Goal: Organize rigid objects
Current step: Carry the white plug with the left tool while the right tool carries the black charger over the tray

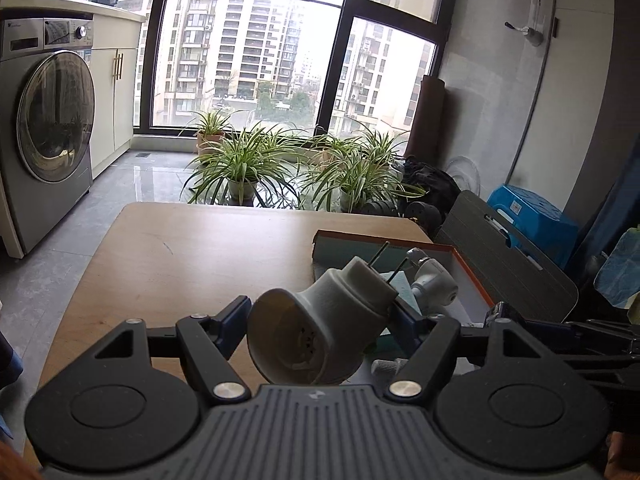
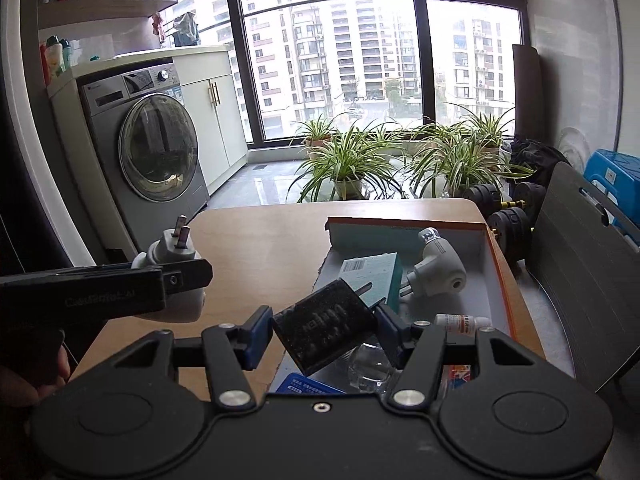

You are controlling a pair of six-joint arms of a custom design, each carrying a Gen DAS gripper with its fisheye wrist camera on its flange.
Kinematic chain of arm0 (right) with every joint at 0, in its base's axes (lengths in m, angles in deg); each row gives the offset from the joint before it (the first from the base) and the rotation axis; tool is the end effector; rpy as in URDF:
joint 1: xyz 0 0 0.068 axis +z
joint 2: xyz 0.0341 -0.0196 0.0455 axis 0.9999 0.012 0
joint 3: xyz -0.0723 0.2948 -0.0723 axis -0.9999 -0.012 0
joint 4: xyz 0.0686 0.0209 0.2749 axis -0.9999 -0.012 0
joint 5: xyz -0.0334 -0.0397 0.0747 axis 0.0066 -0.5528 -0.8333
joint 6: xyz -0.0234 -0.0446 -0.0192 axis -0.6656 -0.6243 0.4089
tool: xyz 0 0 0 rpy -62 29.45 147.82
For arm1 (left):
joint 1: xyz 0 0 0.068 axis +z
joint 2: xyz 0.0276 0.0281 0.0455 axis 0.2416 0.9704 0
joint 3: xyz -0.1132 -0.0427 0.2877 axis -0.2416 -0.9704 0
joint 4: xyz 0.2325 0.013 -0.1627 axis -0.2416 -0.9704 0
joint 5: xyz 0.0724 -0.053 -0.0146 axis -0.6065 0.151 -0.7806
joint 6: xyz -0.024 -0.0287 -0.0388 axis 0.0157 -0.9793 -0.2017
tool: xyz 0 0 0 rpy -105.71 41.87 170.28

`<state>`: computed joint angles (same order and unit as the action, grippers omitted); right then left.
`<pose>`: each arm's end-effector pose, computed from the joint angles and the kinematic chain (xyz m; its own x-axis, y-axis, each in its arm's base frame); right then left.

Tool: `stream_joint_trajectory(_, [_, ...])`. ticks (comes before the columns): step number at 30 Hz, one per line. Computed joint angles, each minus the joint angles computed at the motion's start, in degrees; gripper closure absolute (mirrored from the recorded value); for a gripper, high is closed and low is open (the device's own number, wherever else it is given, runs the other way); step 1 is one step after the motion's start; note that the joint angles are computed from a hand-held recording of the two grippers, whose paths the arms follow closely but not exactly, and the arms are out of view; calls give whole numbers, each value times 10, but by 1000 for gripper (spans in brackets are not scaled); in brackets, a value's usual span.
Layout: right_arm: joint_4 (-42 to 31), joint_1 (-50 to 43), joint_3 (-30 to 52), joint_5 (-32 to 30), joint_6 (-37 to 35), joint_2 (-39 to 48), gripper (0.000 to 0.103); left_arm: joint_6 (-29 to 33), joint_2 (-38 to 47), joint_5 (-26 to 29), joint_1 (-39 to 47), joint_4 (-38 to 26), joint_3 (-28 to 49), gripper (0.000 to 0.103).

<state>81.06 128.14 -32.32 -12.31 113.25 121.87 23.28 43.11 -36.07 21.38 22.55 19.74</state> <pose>0.2708 0.1952 0.0972 -0.5497 0.1432 -0.8230 0.0549 0.9893 0.1355 0.3628 0.0265 0.0884 -0.5362 0.1215 -0.8353 0.4718 0.8637 -0.1772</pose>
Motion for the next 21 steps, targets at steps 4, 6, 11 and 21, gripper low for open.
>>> stream_joint_trajectory(4, [11, 0, -38, 19, 11, -27, 35, 0, -14, 3, -15, 18, -26, 28])
stream_joint_trajectory(6, [15, -3, -53, 26, 16, -37, 35, -1, -17, 2, -23, 23, -33, 28])
stream_joint_trajectory(11, [23, -14, -87, 40, 30, -61, 35, -3, -22, 2, -41, 40, -50, 28])
stream_joint_trajectory(21, [32, -39, -121, 48, 36, -85, 35, -4, -21, -4, -68, 52, -63, 28])
